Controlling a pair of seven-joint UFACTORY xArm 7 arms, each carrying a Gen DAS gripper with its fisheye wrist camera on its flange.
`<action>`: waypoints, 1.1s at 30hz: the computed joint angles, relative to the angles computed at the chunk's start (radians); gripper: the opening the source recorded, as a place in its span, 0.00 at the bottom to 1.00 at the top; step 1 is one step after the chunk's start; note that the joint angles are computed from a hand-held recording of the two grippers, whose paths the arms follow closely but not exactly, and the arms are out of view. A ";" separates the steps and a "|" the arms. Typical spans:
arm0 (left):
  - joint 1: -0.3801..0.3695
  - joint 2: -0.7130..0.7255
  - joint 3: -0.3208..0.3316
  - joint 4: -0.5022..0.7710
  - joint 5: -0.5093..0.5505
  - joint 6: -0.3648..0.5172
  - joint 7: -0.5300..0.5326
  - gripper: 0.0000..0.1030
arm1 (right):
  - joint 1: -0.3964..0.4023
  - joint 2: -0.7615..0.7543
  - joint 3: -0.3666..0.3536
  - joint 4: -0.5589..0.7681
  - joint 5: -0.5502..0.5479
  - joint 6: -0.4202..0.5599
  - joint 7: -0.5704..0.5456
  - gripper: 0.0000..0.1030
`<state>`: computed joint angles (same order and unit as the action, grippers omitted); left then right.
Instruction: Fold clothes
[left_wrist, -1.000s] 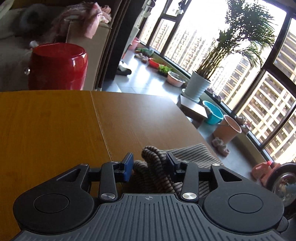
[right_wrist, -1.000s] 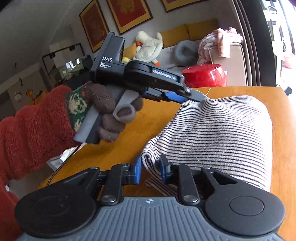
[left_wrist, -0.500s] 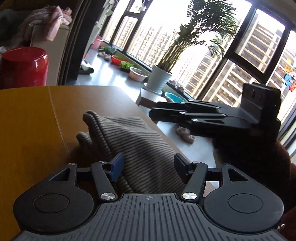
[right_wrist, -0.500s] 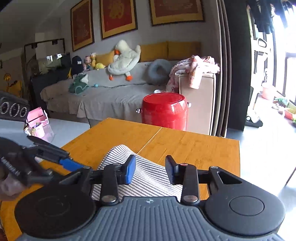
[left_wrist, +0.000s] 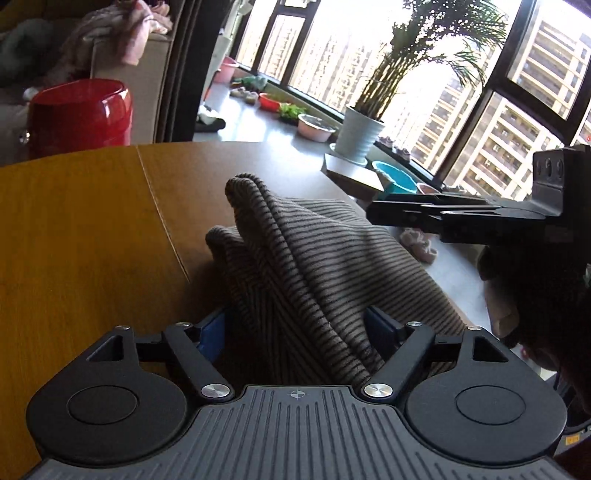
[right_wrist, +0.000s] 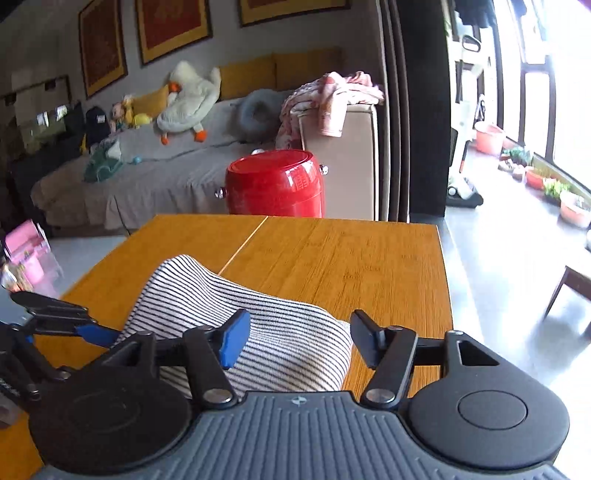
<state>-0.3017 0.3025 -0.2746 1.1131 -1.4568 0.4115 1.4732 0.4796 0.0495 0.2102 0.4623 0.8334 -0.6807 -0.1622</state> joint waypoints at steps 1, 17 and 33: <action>0.009 -0.008 0.000 -0.001 -0.017 0.015 0.002 0.78 | -0.010 -0.034 -0.002 -0.049 -0.053 -0.007 0.094 0.62; -0.045 0.062 -0.013 0.092 -0.037 -0.070 -0.008 0.42 | 0.115 0.054 0.070 -0.128 0.025 -0.158 0.206 0.56; -0.020 0.072 -0.026 0.036 0.103 -0.035 -0.215 0.86 | -0.086 0.104 -0.033 -0.220 -0.582 -0.254 0.836 0.81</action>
